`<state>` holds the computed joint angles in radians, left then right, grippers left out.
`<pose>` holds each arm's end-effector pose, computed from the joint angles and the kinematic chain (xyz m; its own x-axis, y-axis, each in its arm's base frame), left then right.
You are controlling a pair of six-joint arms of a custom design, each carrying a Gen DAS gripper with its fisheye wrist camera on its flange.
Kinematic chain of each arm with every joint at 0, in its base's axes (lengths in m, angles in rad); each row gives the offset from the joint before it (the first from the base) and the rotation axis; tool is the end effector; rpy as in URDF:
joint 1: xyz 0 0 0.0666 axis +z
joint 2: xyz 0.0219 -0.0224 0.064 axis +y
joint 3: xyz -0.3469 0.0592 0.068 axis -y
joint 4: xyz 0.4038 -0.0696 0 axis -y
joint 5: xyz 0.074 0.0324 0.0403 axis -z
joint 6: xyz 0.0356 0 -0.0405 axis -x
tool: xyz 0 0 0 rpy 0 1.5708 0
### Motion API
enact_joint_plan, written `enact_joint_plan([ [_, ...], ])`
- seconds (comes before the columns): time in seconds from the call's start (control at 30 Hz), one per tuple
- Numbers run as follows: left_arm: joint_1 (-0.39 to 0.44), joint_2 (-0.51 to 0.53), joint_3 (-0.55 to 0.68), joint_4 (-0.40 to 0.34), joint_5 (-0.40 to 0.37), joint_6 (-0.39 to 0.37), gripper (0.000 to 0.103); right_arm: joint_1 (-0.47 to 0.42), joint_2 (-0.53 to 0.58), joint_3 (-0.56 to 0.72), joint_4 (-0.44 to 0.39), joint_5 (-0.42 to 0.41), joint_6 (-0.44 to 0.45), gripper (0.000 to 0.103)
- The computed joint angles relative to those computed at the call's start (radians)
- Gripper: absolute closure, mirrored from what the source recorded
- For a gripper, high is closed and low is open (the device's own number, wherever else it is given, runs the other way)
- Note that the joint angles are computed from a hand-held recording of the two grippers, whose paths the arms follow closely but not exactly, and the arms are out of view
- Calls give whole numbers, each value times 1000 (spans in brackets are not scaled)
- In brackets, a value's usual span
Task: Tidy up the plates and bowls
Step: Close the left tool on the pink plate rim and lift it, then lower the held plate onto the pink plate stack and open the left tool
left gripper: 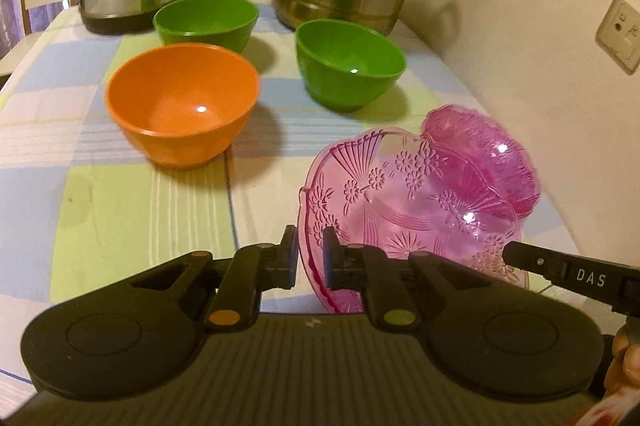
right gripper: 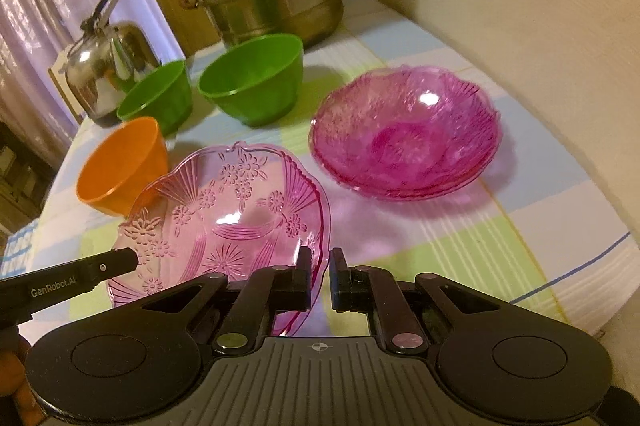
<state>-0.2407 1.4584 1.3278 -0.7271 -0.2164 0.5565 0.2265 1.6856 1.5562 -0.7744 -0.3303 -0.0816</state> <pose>0.5086 -0.1174 0.3480 -0.6746 -0.3656 -0.6412 -0.3061 0.9291 -0.2077 0.5783 0.1447 0.3306 -0.7963 -0.1044 -0.5958 -0.3442 0.8882 0.3044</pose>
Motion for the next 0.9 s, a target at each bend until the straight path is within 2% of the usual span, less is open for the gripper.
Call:
enact_joint_plan([
  [0.17, -27, 33, 54, 0, -3, -13, 92, -26, -17, 2, 4, 7, -6, 94],
  [0.37, -51, 126, 163, 7, 14, -41, 92, -69, 6, 46, 1, 24, -1, 94],
  [0.9, -50, 411, 493, -32, 50, -105, 92, -126, 242, 331, -34, 60, 26, 94],
])
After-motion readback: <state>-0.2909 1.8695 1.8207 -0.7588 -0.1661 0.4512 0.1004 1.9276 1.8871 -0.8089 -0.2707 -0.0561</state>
